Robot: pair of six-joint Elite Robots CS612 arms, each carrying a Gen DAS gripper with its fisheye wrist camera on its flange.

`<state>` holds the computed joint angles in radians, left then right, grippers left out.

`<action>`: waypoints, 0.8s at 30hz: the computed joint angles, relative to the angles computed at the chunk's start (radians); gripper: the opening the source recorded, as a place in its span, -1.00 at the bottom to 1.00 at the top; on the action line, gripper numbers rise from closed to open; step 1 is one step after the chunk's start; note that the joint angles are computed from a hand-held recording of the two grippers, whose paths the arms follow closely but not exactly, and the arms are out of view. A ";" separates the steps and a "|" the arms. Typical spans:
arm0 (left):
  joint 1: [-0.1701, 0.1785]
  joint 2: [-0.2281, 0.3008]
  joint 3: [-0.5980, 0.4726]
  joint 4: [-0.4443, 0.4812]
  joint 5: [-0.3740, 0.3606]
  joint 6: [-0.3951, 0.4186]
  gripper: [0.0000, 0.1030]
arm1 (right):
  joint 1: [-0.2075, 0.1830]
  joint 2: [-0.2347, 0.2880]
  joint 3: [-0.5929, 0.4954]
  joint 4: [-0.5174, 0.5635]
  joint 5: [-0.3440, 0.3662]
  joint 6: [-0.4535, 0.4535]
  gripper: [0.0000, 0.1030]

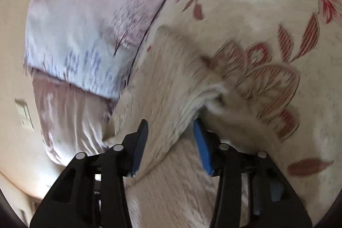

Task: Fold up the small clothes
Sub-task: 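Release the sleeve with the right tool while the left tool grasps the other sleeve cuff, then carry the held sleeve across the sweater body with the left tool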

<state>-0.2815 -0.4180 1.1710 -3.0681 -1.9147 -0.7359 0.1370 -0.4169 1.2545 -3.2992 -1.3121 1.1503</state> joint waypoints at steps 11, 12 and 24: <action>-0.012 0.036 -0.103 0.082 0.056 0.077 -0.82 | 0.015 0.009 0.018 -0.122 -0.185 -0.013 -0.81; -0.016 0.039 -0.111 0.070 0.071 0.097 -0.82 | 0.017 0.009 0.021 -0.136 -0.204 -0.008 -0.81; -0.027 0.013 -0.098 0.187 0.189 0.177 -0.34 | 0.042 -0.037 0.026 0.084 -0.278 -0.147 -0.16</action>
